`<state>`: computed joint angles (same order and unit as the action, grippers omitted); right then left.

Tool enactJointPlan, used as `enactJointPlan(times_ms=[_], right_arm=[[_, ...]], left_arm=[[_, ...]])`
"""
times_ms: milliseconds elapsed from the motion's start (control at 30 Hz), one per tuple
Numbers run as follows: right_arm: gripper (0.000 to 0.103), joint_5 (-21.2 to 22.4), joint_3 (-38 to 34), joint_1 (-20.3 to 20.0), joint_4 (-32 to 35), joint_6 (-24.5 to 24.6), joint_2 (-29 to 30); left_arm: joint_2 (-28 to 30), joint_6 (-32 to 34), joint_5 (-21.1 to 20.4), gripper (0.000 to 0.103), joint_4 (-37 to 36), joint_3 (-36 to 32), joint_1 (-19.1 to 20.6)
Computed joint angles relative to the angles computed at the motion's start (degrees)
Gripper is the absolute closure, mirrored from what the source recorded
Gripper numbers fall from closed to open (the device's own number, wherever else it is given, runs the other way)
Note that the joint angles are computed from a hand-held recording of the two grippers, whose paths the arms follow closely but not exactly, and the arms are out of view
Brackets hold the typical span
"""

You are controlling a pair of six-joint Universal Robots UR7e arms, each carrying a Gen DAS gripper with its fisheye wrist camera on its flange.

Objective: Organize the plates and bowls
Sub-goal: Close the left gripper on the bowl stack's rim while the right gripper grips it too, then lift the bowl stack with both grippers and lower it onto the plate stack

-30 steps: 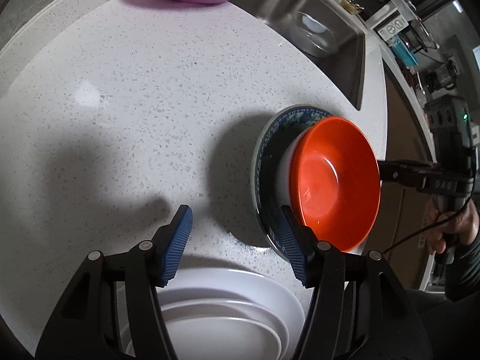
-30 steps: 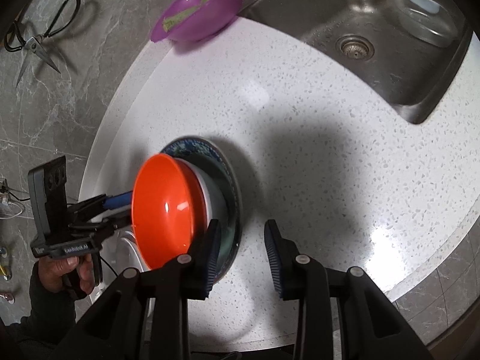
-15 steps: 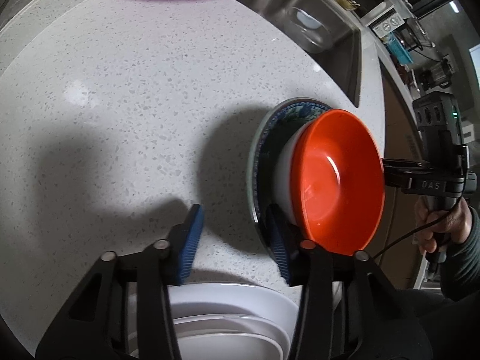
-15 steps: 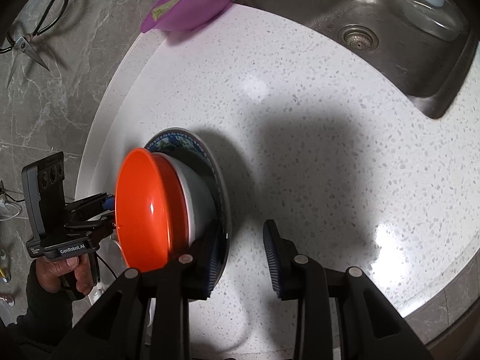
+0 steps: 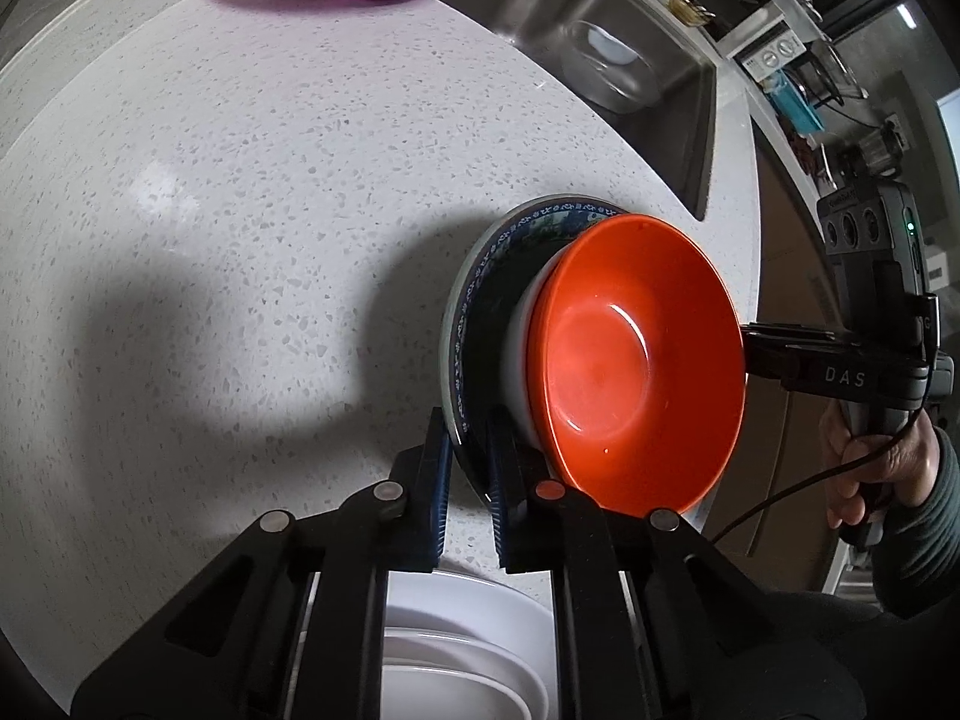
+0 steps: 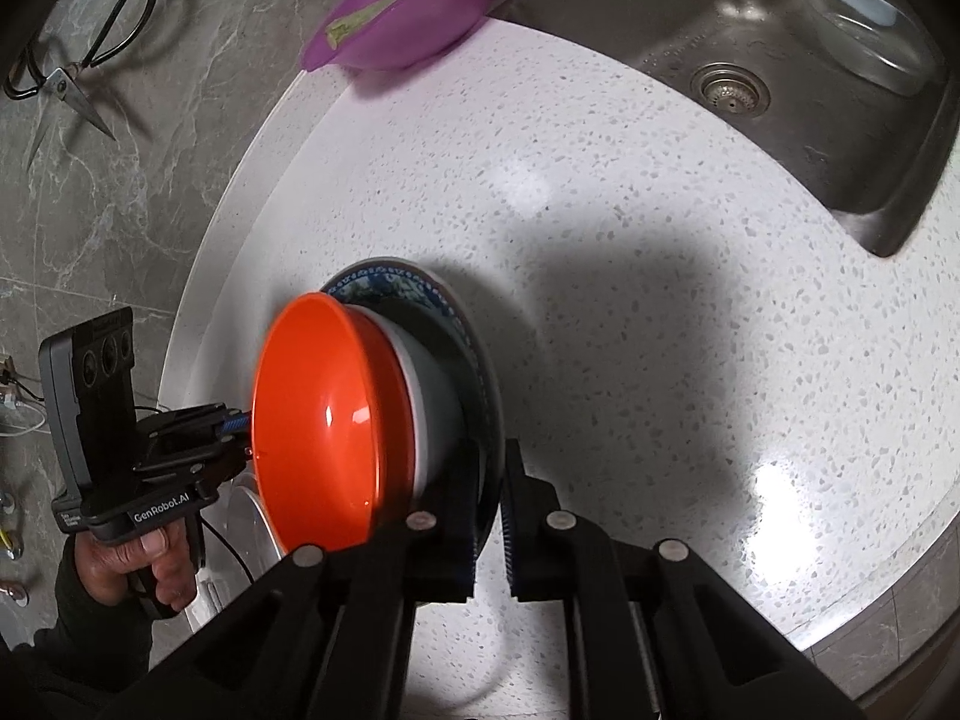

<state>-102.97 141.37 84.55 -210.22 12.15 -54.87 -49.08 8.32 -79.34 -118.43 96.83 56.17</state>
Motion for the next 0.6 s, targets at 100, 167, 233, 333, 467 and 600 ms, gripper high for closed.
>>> enactJointPlan(times_ms=[100, 167, 233, 333, 467, 600], right_arm=[[0.092, -0.05, -0.27, 0.33, 0.81, 0.72, -0.07], [0.092, -0.14, -0.52, 0.8, 1.44, 1.05, -0.1], [0.092, -0.37, -0.76, 1.49, 2.19, 1.07, -0.42], [0.092, -0.82, -1.41, 3.13, 3.56, 1.1, -0.99], [0.092, -2.51, -3.6, 7.24, 6.56, 1.68, -1.07], [0.092, -3.7, -6.71, 11.98, 10.3, 1.97, 0.01]], left_arm=[[-0.13, -1.19, 0.39, 0.095, -0.81, 0.59, -0.43], [-0.82, -1.63, 0.62, 0.096, -1.15, 0.9, -0.37], [-1.76, -2.19, 0.69, 0.096, -1.63, 1.34, -0.41], [-3.88, -2.83, 1.03, 0.096, -2.39, 2.3, -0.55], [-7.98, -3.98, 1.9, 0.096, -2.77, 3.96, -0.73], [-13.74, -5.18, 3.09, 0.097, -2.83, 6.03, -0.1]])
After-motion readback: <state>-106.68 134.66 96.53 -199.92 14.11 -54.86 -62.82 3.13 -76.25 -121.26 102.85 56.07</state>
